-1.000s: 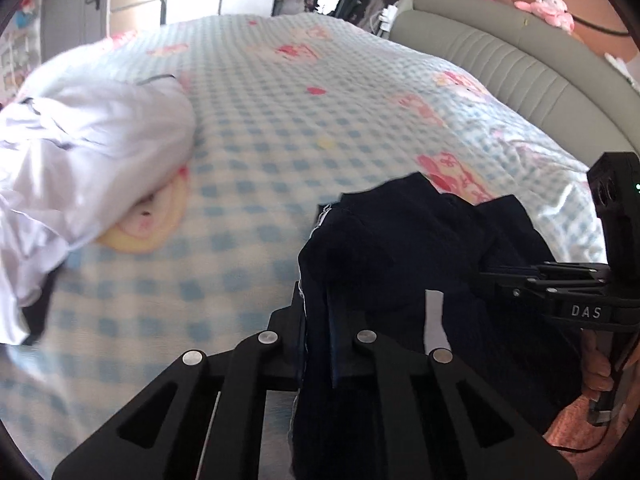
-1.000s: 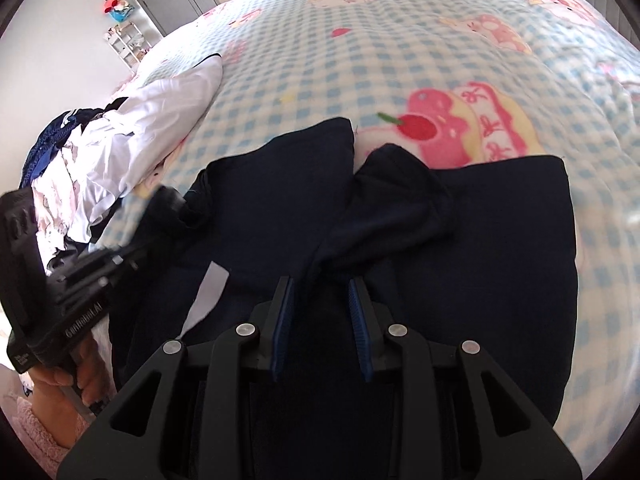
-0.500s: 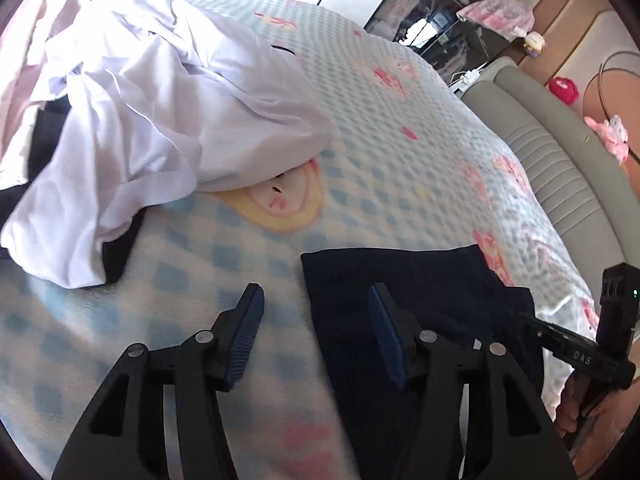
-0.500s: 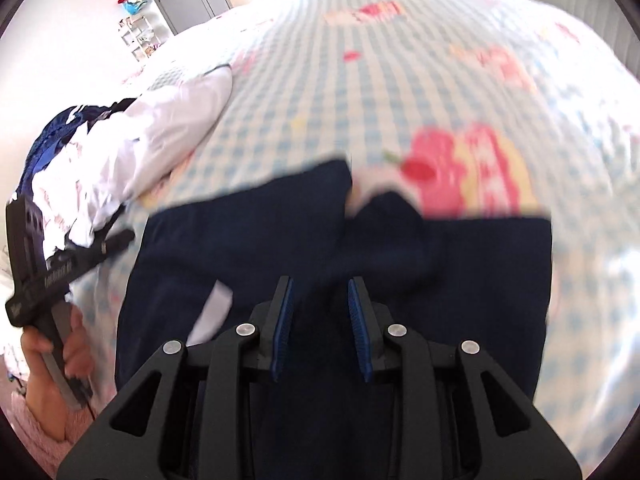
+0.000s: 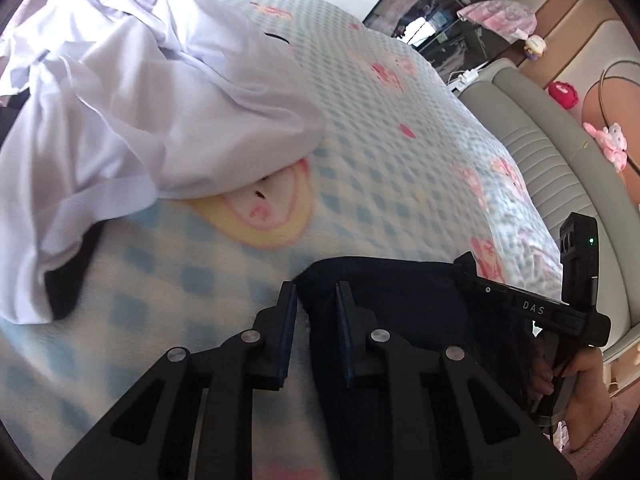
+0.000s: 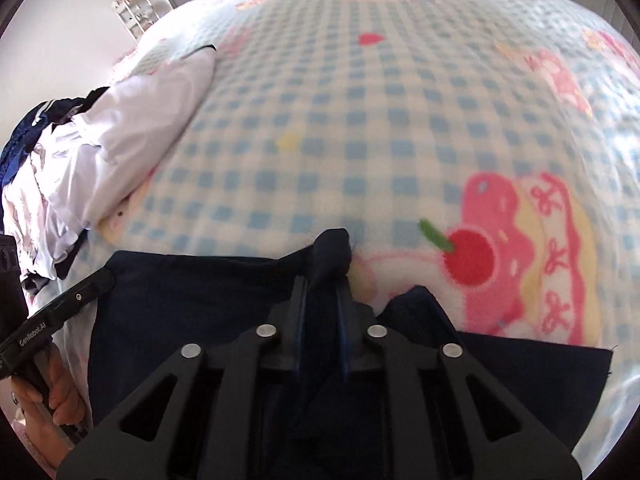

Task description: Fold clothes

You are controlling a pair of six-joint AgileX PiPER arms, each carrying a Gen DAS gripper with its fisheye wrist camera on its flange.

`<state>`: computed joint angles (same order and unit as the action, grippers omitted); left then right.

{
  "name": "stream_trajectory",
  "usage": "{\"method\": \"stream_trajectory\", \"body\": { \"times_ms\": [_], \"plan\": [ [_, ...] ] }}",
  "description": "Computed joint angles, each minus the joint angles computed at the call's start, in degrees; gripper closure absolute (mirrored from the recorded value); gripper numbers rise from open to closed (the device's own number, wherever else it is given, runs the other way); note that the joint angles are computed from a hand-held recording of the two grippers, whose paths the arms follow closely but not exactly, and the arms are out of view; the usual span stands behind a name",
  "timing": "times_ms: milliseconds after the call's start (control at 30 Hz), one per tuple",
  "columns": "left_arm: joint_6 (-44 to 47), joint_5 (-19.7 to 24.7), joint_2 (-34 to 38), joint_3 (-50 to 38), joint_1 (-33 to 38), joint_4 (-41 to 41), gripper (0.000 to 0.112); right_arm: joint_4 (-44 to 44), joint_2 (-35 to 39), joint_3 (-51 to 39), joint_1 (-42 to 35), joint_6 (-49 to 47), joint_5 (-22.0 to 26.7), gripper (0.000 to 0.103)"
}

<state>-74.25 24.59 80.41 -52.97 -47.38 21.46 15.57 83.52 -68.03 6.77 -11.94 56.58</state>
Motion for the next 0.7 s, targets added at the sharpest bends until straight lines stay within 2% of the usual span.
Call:
{"method": "stream_trajectory", "body": {
  "times_ms": [33,133,167,200,233,300,333,367,400,433,500,567,633,700],
  "plan": [
    [-0.1,-1.1,-0.5,1.0,0.7,-0.9,0.081,-0.5,-0.6,-0.3,0.3,0.5,0.0,0.091],
    [5.2,-2.9,0.2,1.4,2.8,-8.1,0.075,-0.9,-2.3,0.6,-0.3,2.6,0.0,0.091],
    [6.7,-3.3,0.9,1.3,3.3,-10.0,0.072,-0.9,-2.8,1.1,-0.7,3.1,-0.1,0.083],
    [9.8,-3.4,2.0,0.4,3.2,-12.0,0.062,-1.9,-2.7,1.7,-0.3,4.2,-0.3,0.071],
    [13.3,-2.3,3.0,-0.8,3.0,-13.1,0.055,-2.8,-2.5,2.4,0.1,5.0,-0.5,0.070],
    [17.4,0.0,5.2,-3.3,2.0,-12.9,0.059,-5.2,-1.6,4.4,2.1,4.7,-1.3,0.076],
    [16.1,1.5,5.8,-4.4,0.9,-9.9,0.081,-6.2,-2.0,4.2,3.1,5.4,-1.5,0.078],
    [15.7,1.5,5.7,-4.5,0.4,-9.3,0.090,-7.3,-2.4,4.1,4.1,6.1,-1.8,0.089],
    [13.8,1.1,5.2,-4.2,-0.2,-7.8,0.096,-8.3,-2.8,3.8,5.0,6.8,-2.0,0.094],
    [10.0,1.6,4.4,-4.0,-1.0,-4.0,0.101,-8.3,-3.4,2.7,5.3,7.1,-2.2,0.094],
    [1.6,4.4,3.1,-4.5,-3.3,6.2,0.101,-8.6,-4.5,0.5,5.8,7.8,-2.6,0.094],
    [-3.4,9.7,3.4,-6.2,-4.6,12.7,0.101,-14.2,-4.8,-1.2,8.8,12.1,-4.2,0.094],
    [-1.6,13.9,4.3,-7.8,-3.5,10.7,0.096,-16.9,-3.5,-3.4,10.8,13.9,-1.9,0.091],
    [0.0,13.0,0.9,-5.4,-2.3,5.6,0.090,-17.3,-2.5,-5.6,11.7,14.4,1.1,0.089]
  ]
}}
